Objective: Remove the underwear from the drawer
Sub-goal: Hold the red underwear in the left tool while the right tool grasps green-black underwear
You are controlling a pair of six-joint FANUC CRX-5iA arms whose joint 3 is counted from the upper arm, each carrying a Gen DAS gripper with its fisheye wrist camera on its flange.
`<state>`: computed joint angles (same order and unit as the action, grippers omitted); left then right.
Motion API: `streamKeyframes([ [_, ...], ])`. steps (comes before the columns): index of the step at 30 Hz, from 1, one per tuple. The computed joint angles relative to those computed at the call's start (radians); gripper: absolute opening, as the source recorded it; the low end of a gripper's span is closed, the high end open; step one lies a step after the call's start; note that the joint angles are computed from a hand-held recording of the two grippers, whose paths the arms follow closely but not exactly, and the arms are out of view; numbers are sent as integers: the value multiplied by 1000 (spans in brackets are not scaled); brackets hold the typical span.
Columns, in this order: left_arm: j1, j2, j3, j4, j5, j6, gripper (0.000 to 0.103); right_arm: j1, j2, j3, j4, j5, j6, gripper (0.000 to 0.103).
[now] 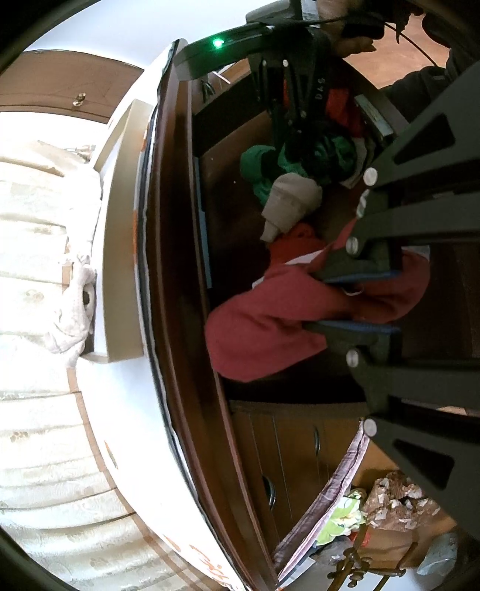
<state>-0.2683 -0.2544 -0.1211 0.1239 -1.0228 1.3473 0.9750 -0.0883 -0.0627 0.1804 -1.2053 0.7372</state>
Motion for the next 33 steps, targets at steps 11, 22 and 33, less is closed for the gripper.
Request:
streamKeyframes([
  [11, -3, 2, 3, -2, -6, -3, 15, -9, 6, -13, 10, 37, -9, 15],
  [22, -9, 13, 5, 0, -7, -2, 15, -35, 54, 41, -32, -23, -38, 53],
  [33, -2, 6, -1, 11, -4, -11, 15, -106, 122, 142, -207, -114, 82, 54],
])
